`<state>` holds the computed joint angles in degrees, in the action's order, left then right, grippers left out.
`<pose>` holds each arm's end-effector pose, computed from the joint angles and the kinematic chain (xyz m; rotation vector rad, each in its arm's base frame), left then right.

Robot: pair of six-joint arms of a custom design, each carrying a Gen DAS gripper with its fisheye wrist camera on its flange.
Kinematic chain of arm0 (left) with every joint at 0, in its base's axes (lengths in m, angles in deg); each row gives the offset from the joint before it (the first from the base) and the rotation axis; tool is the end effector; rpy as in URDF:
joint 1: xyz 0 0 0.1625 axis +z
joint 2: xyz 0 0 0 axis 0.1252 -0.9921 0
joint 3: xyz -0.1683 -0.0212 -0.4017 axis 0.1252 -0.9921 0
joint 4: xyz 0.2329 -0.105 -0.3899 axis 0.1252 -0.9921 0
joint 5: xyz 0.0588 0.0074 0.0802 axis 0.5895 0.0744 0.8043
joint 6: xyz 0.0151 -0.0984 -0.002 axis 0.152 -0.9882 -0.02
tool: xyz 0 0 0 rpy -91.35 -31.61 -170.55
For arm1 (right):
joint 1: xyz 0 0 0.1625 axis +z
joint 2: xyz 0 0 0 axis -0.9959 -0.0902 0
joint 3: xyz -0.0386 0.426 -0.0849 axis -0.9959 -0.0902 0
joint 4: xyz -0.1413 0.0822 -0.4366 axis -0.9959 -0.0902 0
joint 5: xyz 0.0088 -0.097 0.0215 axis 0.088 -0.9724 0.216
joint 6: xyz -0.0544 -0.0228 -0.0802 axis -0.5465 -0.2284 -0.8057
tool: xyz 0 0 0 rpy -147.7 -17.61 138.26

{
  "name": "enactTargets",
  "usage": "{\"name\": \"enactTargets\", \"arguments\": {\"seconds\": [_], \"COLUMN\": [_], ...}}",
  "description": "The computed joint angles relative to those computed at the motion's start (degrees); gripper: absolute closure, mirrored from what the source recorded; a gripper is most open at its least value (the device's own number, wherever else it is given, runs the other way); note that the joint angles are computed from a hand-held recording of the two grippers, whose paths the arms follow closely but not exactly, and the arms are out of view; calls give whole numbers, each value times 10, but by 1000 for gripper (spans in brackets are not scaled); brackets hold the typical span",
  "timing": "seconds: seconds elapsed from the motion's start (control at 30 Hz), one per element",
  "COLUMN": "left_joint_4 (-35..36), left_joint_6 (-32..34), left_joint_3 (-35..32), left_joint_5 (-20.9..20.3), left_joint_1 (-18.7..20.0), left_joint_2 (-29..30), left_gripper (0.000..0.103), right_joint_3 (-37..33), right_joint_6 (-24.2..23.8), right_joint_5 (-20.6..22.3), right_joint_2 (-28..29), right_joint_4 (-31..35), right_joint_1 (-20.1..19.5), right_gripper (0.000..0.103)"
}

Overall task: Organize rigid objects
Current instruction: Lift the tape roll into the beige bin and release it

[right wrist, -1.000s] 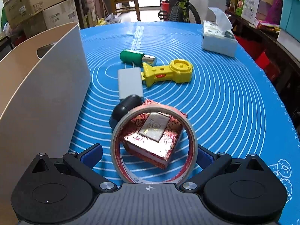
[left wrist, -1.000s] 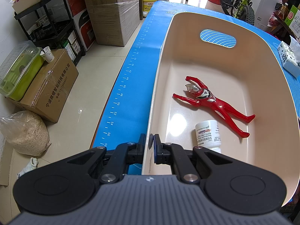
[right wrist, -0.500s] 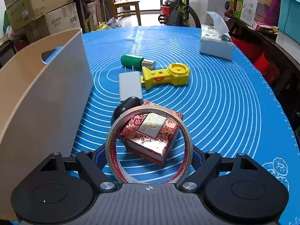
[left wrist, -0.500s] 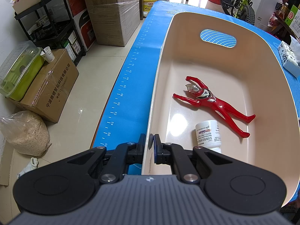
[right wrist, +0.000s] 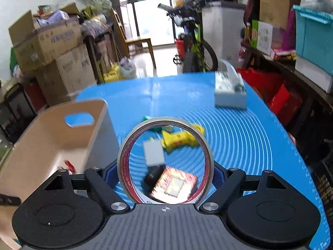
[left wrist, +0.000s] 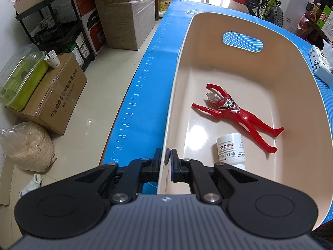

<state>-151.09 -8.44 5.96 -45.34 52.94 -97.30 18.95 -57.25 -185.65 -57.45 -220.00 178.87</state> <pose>-0.2603 -0.8663 0.1208 0.4598 2.3202 -0.4690 0.1225 -0.7509 0.2548 -0.0592 -2.0936 1.2136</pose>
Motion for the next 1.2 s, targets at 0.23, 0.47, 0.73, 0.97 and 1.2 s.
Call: {"name": "enactTargets", "arguments": {"seconds": [0.23, 0.47, 0.73, 0.97, 1.2], "left_joint_4": [16, 18, 14, 4, -4], "left_joint_6": [-14, -13, -21, -15, -10], "left_joint_3": [-11, -11, -11, -5, 0], "left_joint_5": [17, 22, 38, 42, 47], "left_joint_1": [-5, -6, -10, -10, -11], "left_joint_2": [9, 10, 14, 13, 12], "left_gripper": [93, 93, 92, 91, 90], "right_joint_3": [-42, -96, -154, -170, -176], "right_joint_6": [-18, -30, -62, -72, -60], "right_joint_5": [35, 79, 79, 58, 50], "right_joint_2": [12, 43, 87, 108, 115], "right_joint_4": [17, 67, 166, 242, 307], "right_joint_1": [18, 29, 48, 52, 49], "right_gripper": [19, 19, 19, 19, 19]}}
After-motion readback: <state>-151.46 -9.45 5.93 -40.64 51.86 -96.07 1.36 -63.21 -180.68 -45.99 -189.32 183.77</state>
